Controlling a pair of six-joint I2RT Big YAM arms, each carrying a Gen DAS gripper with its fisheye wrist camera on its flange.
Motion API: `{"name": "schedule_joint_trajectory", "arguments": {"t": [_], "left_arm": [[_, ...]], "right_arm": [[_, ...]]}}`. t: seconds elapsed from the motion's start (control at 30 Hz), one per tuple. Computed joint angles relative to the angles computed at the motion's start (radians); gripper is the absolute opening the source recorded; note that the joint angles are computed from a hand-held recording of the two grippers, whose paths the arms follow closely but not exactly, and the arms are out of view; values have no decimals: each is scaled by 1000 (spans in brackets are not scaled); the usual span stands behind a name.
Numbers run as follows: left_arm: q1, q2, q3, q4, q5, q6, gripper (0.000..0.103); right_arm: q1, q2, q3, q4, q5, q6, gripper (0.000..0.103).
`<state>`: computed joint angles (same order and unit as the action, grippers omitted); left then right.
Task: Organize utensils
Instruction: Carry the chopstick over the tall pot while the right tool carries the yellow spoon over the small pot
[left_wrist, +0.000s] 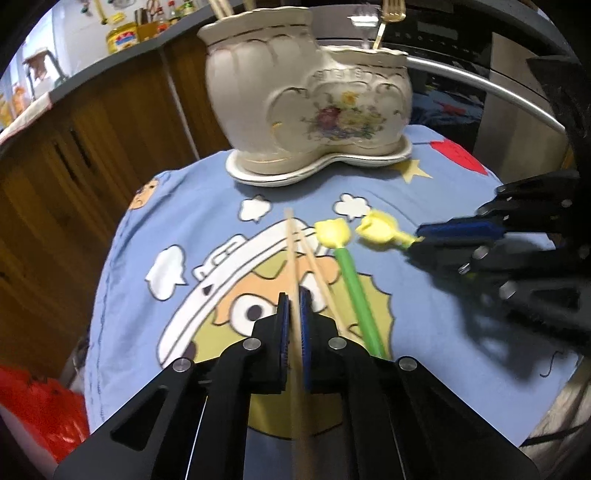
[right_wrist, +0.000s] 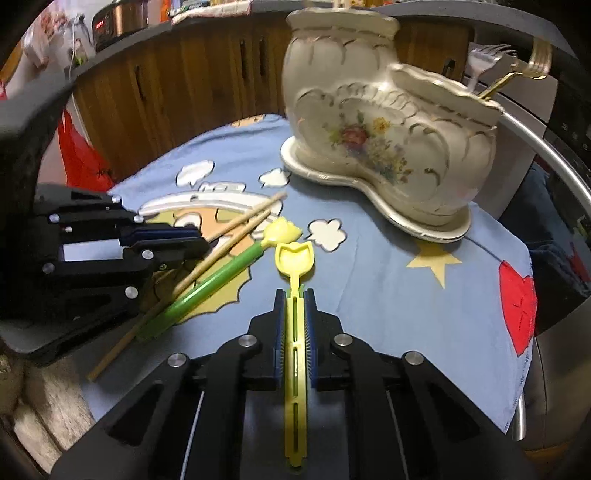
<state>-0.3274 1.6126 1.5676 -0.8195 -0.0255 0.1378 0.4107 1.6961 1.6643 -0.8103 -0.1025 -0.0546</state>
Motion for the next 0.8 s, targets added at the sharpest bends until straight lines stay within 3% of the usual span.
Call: {"name": "schedule_joint_trajectory", "arguments": {"t": [0.17,0.3,0.47,0.7,0.8], "left_arm": [[31,-39,-38,64,57,-38,6],[61,-103,-98,168,138,-58,6],[111,-157,-133,329,243,-128,6],[133,-96,-32,470,271,-169,6],[140,-26,57,508,305,-228,6]], "right_arm": [[-33,-49,-39,87,-77,60,10],[-59,-93,-79,175,-134,111,10],[-81,-154,-130,329,-135,166,10],[-124,-132,-82,498,-108,255,10],[-139,-67,1,507,-108,277,10]]}}
